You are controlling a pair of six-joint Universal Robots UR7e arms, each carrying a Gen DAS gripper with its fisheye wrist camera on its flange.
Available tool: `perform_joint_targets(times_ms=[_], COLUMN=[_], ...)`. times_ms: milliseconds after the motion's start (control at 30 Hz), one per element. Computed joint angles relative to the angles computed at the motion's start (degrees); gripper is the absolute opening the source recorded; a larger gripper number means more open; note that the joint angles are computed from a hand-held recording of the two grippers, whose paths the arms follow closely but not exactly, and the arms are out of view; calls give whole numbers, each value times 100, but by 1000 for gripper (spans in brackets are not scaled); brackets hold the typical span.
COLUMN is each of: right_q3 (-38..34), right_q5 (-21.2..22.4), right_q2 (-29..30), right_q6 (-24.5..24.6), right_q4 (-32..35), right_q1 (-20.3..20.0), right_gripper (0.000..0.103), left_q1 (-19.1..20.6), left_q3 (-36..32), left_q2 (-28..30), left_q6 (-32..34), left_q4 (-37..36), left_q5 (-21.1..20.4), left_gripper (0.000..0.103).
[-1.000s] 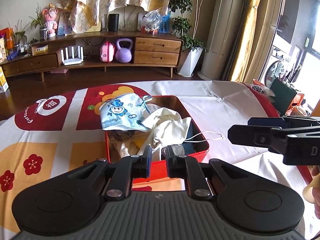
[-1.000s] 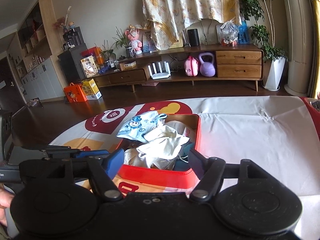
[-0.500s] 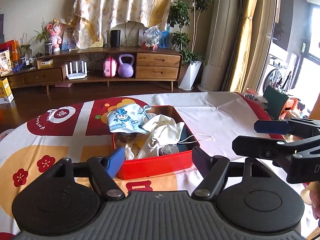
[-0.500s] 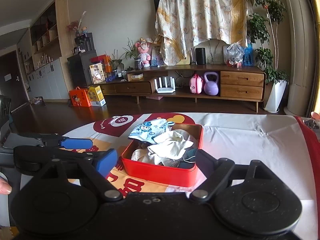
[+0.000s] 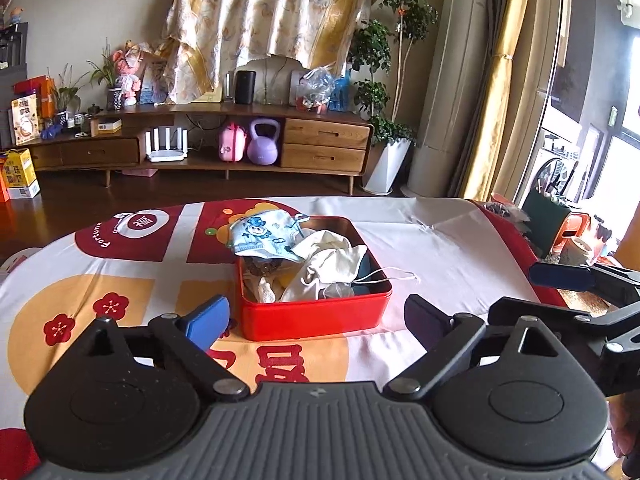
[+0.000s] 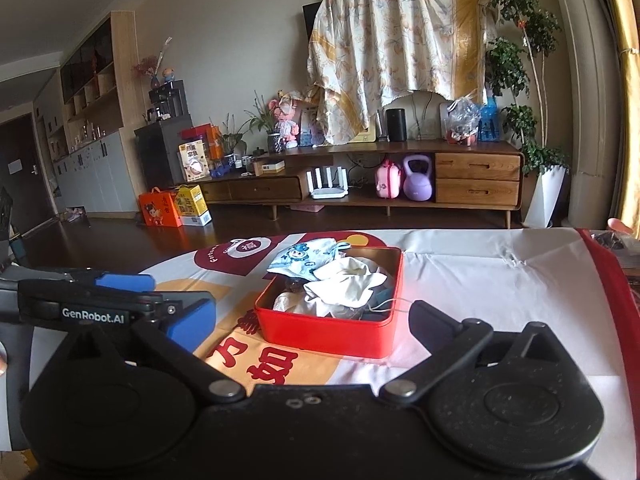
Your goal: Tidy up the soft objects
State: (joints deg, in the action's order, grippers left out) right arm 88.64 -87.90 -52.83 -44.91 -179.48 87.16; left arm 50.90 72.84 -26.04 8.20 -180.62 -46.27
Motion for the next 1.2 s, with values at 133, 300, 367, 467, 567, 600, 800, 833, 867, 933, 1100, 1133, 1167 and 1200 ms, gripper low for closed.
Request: perform_joint_targets(times_ms=[133,300,367,467,567,600,800,833,867,933,1100,1133,1167,1200], right_q3=[228,394,418,400,392,389,405,400,398,415,485,508,512,526], right_q5=[-30,-12,-11,-66,-59,-58,-71,-79,-99,-84,-116,-127,-112,-111], right_q2=[-73,-116,-124,-118,-112,-106,-99,-97,-90,-103,-91,-90,-96,-99], right_q6=[-36,29,80,114,124,108,113,102,108,115,116,112,114,123], right_q4=[-272,-551,-626,-670,-675,-681,-695,-699,-709,-696,-801,-829,-813,-817], right_q1=[0,-7,-11,-3,4,11,24,25,33,26,17,16,11,11], right_gripper=[103,103,103,103,103,103,103,103,103,103,103,103,103,103], left_q1=[-45,-99,-134,-164,-186,-190,-250,-251,-257,-278,-317,-320,-326,-336], left_q3=[234,424,470,576,615,648,767,798,814,821,893,904,922,953], left_q2=[-102,-209,-214,-277,-305,-335,-395,-417,-427,-427,-439,-446,-455,-472], left_q6=[-118,-300,-303,-331,-403,-450,-439,-472,-495,-514,-488,-496,-489,-477], left_q4=[-159,-161,-228,-250,-226,-205,-297,-291,-287,-280,-420,-410,-412,-420], left_q5=[29,30,137,156,241,231,366,339,337,399,462,464,466,456], left_gripper=[103,103,103,103,103,103,103,103,103,103,103,103,103,103])
